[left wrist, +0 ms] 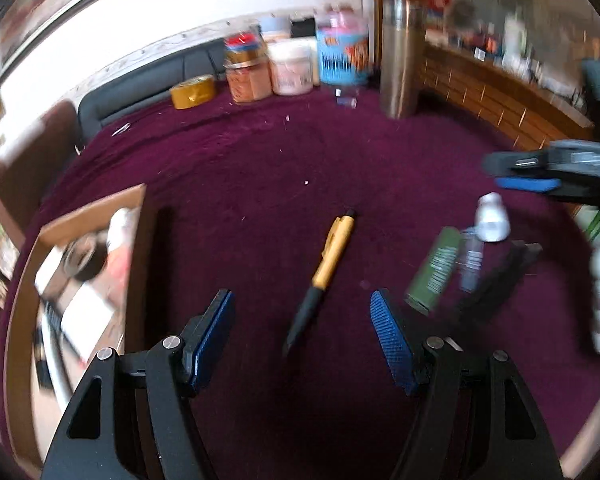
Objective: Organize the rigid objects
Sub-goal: 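Grasp the yellow pen with the left gripper while the right gripper grasps the white bottle, then lower the yellow pen and white bottle into the tray and open both grippers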
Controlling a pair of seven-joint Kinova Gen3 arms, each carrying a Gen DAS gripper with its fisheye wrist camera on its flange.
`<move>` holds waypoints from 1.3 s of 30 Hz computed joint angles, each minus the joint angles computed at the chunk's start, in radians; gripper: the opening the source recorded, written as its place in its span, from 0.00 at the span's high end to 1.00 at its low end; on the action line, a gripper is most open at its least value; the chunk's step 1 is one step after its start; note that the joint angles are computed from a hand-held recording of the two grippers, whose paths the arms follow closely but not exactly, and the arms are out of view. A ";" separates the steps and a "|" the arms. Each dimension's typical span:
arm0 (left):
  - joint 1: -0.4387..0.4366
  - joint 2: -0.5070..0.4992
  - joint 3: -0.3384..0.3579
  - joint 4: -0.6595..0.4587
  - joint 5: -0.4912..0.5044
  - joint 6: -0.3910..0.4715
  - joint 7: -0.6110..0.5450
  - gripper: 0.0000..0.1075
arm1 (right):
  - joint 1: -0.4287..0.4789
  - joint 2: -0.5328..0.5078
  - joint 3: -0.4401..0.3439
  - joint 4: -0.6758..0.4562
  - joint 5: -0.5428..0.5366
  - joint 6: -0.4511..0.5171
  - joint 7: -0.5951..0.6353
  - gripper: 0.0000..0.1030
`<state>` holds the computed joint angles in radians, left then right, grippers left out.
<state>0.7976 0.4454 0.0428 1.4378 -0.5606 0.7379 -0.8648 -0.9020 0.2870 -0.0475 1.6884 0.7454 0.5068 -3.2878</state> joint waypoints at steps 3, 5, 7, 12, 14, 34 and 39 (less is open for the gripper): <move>-0.007 0.096 -0.004 -0.105 0.036 0.053 -0.083 0.42 | -0.012 -0.029 0.005 0.038 0.033 -0.005 -0.038 0.54; -0.037 0.089 0.015 -0.096 0.076 0.015 -0.105 0.47 | 0.001 -0.034 -0.013 0.040 0.030 0.006 -0.024 0.54; -0.093 0.075 0.069 -0.085 0.146 -0.005 -0.140 0.91 | 0.026 -0.020 -0.028 0.029 0.002 -0.007 0.007 0.54; -0.102 0.003 0.055 0.004 0.237 -0.062 -0.163 0.95 | 0.032 0.001 -0.030 0.017 -0.066 -0.028 0.046 0.54; -0.120 -0.040 0.062 0.056 0.279 -0.109 -0.169 0.95 | 0.028 0.009 -0.025 0.007 -0.094 -0.021 0.059 0.54; -0.431 -0.579 0.059 0.640 0.286 -0.342 0.070 0.94 | -0.052 0.139 0.020 -0.250 -0.197 0.306 0.141 0.77; -0.526 -0.554 0.075 0.666 0.317 -0.334 0.052 0.94 | -0.067 0.105 -0.003 -0.256 -0.148 0.266 0.123 0.77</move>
<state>0.2716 -0.1091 0.1179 2.1041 -0.2439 0.4042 -0.8128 -0.9685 0.3922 -0.0500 1.4325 0.5978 0.7730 -3.1652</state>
